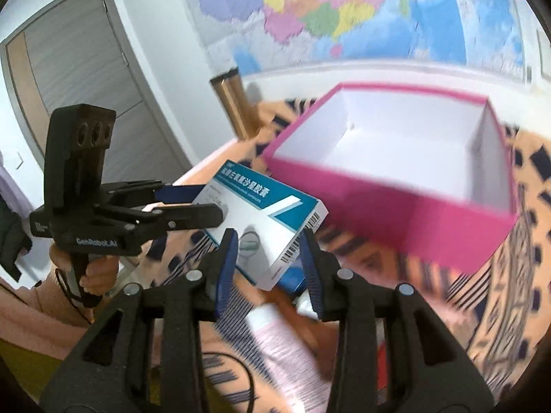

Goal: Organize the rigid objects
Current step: 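Carry the medicine box into the magenta box and open the right gripper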

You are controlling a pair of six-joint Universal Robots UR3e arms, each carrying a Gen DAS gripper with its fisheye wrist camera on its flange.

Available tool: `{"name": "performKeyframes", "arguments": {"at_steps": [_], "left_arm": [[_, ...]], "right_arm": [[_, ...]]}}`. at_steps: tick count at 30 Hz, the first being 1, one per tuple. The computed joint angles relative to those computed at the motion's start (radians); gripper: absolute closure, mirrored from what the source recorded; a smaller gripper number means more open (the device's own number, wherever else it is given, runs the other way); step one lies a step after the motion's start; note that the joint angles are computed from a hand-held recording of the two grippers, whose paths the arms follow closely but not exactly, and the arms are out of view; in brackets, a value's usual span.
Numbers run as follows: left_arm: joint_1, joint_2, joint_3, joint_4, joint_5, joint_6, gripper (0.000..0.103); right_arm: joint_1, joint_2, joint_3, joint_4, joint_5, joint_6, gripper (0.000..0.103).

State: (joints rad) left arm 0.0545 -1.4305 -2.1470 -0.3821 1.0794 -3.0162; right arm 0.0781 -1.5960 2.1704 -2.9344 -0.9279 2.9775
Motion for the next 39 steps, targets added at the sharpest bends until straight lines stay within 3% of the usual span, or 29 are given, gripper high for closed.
{"name": "performKeyframes", "arguments": {"at_steps": [9,15,20,27,31,34,39], "left_arm": [[-0.050,-0.278,0.325,-0.028,0.062,-0.052,0.049],[-0.052,-0.394,0.445,-0.094,0.077,-0.074,0.049],[-0.071,-0.462,0.505,-0.126,0.132,-0.092,0.049],[-0.101,-0.426,0.451,-0.045,0.227,-0.115,0.049],[-0.093,-0.356,0.351,0.056,0.236,-0.124,0.049],[-0.054,-0.242,0.204,0.139,0.142,-0.078,0.047],[-0.032,-0.085,0.011,0.158,0.004,0.055,0.045]], "right_arm": [[-0.005,0.209,-0.304,0.073,-0.039,0.052,0.063],[-0.011,0.349,-0.477,0.160,-0.039,0.072,0.063],[0.008,0.462,-0.603,0.242,-0.074,0.075,0.063],[0.026,0.562,-0.710,0.313,-0.107,0.089,0.063],[0.025,0.520,-0.647,0.272,-0.122,0.084,0.063],[-0.011,0.420,-0.515,0.209,-0.061,0.079,0.063],[-0.105,0.130,-0.199,0.149,0.064,0.008,0.059]]}}
